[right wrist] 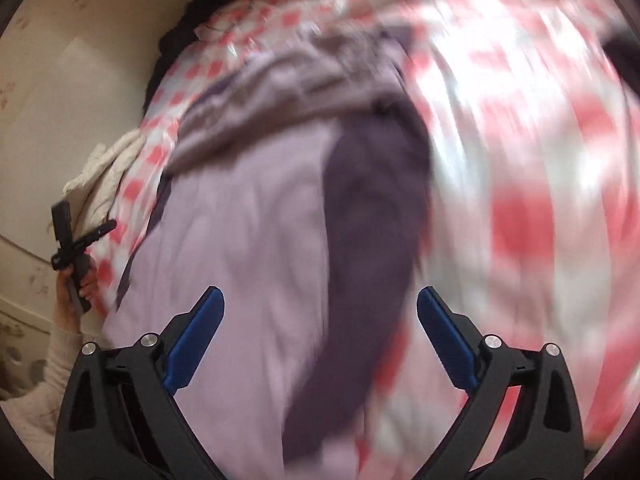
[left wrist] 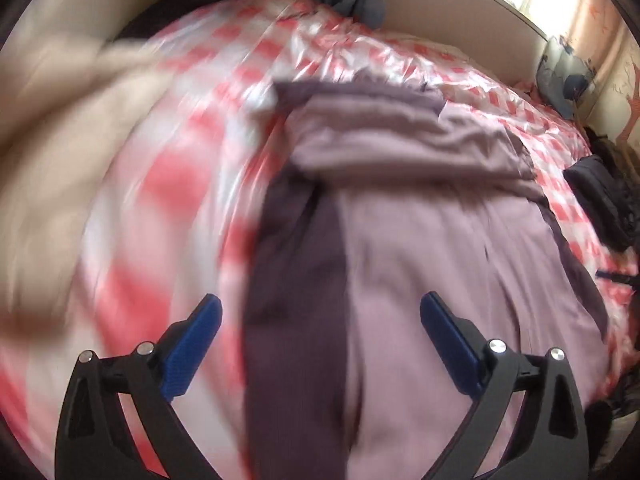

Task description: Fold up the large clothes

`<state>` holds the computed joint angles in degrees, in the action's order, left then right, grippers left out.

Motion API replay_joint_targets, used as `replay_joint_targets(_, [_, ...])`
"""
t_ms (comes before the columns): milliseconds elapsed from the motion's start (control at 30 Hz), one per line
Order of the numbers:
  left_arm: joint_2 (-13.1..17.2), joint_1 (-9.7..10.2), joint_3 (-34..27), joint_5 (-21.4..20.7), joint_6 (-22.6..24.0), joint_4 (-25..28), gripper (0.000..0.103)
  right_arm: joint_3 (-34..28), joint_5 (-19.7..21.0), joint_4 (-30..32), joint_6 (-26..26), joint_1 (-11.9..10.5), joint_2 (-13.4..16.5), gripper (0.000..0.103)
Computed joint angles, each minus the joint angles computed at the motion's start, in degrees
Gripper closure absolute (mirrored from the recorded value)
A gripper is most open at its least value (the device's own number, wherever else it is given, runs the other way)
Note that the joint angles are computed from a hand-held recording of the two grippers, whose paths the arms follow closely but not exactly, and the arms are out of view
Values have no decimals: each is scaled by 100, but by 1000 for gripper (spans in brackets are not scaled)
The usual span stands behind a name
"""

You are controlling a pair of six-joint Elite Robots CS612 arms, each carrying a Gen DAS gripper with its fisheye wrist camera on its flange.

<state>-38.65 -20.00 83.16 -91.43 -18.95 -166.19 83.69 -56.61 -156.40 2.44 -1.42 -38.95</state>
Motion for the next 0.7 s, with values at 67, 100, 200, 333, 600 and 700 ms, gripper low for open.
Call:
replay_joint_targets(67, [-230,93,585,-429,-499,-133,8,516,214,-71,129,-96,-186,9])
replay_joint_targets(100, [-282,135,792,-701,-742,-273,8,743,427,-88,128,-142,-249,9])
replay_joint_targets(200, [-318,239,1243,-1530,-1326,-755,8,1112,534,-145,-7,-119,-372,9])
replay_joint_targets(333, [-325,218,1519,-1879,-1602,-1019,8,1217,1189,-163,-236,-121,-348,9])
replay_joint_targets(600, [-281,239,1550,-2552,-1538,-897,8,1184,930,380,-702,9,-451,9])
replay_joint_targets(700, [-279,229,1487,-2693,-1563,-428,8,1236,1541,393,-707,-55,-415,9])
